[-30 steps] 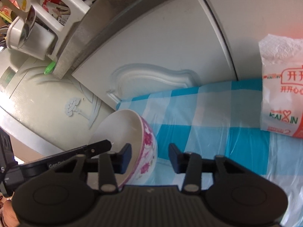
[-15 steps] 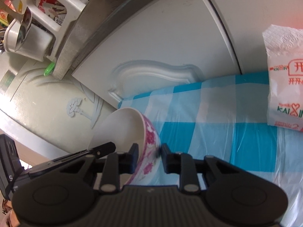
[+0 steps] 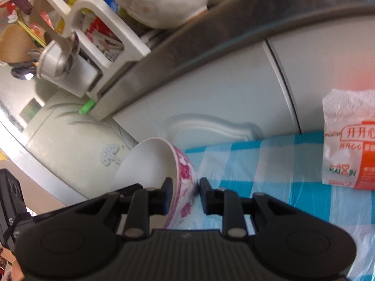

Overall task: Organize plates and bowls
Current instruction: 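Lift and carry the pink-flower bowl toward the plate stack with both grippers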

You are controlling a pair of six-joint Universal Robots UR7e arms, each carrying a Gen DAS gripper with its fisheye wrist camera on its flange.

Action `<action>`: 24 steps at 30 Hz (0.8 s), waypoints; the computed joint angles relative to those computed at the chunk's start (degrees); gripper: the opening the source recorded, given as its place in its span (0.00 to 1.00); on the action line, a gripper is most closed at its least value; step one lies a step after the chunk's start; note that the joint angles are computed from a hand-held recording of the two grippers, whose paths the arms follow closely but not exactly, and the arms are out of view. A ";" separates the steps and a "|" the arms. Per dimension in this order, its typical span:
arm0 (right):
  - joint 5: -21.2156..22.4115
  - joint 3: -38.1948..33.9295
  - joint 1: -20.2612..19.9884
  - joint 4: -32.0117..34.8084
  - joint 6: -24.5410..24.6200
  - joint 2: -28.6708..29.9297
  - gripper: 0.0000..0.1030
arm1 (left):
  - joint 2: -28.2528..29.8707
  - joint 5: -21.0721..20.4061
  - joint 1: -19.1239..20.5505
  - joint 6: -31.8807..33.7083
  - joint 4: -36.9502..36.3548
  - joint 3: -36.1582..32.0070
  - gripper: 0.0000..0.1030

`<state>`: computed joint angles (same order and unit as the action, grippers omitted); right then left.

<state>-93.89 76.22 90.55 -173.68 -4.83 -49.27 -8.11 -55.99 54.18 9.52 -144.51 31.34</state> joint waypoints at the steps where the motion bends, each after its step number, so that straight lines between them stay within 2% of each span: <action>1: -0.06 0.92 0.26 -0.71 -0.17 -0.74 0.24 | -0.95 -0.36 -0.26 0.01 -0.96 1.63 0.17; 6: 0.51 7.13 0.69 -5.28 0.52 -4.95 0.24 | -6.68 -2.44 -1.90 -0.89 -5.87 11.50 0.17; 15: -1.33 21.46 1.50 -13.66 2.72 -14.56 0.24 | -15.84 -6.31 -5.57 -1.91 -14.06 29.08 0.17; 20: -2.93 30.29 1.91 -18.75 3.79 -20.23 0.24 | -20.86 -9.05 -7.72 -3.55 -18.03 38.67 0.17; 24: -6.01 36.99 2.97 -22.28 3.69 -24.14 0.24 | -23.81 -10.42 -9.40 -3.94 -21.63 45.12 0.17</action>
<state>-99.90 113.21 93.52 -195.96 -1.14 -73.41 -31.92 -66.41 44.78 5.58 -166.13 76.46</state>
